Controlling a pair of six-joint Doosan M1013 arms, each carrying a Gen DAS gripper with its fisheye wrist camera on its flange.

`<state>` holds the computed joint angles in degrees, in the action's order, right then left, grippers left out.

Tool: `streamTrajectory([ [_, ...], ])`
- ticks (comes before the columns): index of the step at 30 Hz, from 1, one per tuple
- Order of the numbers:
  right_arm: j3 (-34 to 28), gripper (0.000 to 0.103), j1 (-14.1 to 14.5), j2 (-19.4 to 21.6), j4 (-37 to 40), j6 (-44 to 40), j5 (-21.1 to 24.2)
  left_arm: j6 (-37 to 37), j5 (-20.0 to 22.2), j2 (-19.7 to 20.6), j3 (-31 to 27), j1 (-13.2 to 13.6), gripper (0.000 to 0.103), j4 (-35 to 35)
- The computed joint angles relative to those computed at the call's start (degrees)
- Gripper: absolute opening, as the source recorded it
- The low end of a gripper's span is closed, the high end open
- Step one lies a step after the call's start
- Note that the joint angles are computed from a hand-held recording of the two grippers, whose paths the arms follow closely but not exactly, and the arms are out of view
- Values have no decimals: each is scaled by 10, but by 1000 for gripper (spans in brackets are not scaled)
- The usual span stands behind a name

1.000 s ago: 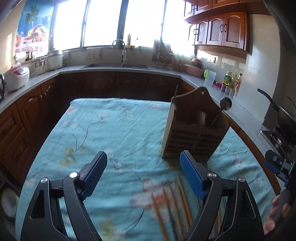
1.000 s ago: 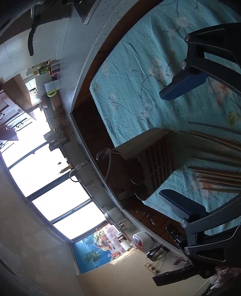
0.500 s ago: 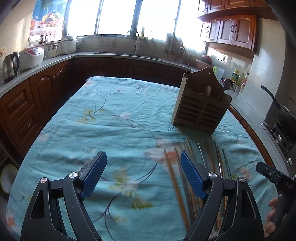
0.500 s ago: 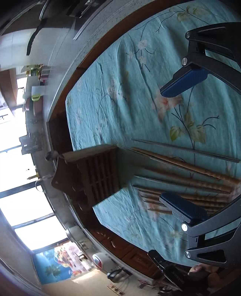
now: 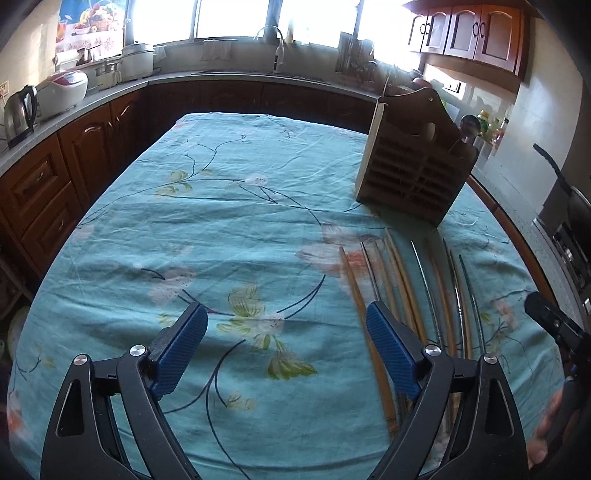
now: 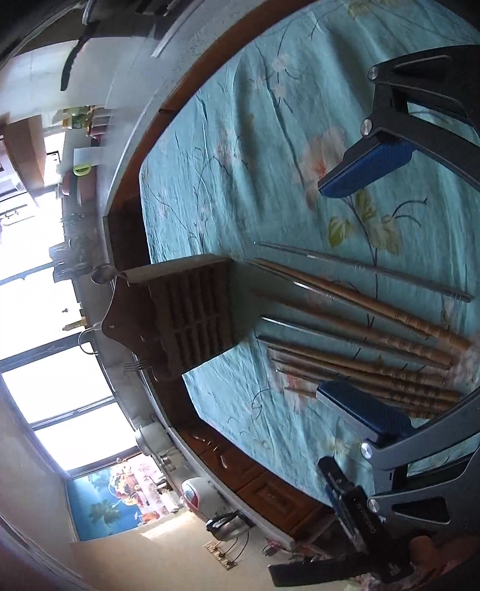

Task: Organize utensils
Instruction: 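Move both tools back over the row of chopsticks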

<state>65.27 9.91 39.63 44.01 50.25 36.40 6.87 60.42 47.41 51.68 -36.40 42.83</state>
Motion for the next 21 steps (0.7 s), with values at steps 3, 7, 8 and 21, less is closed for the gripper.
streamTrajectory([
  [3,-17,71,1,11,-2,7,16,19,21,11,-23,3,90,-9],
  [7,-47,62,3,29,-11,31,41,25,1,13,-29,13,89,-35],
  [8,-50,61,4,31,-10,30,41,30,-2,15,-32,15,87,-43],
  [21,-158,43,15,94,-75,112,119,136,9,61,-116,33,61,-129],
])
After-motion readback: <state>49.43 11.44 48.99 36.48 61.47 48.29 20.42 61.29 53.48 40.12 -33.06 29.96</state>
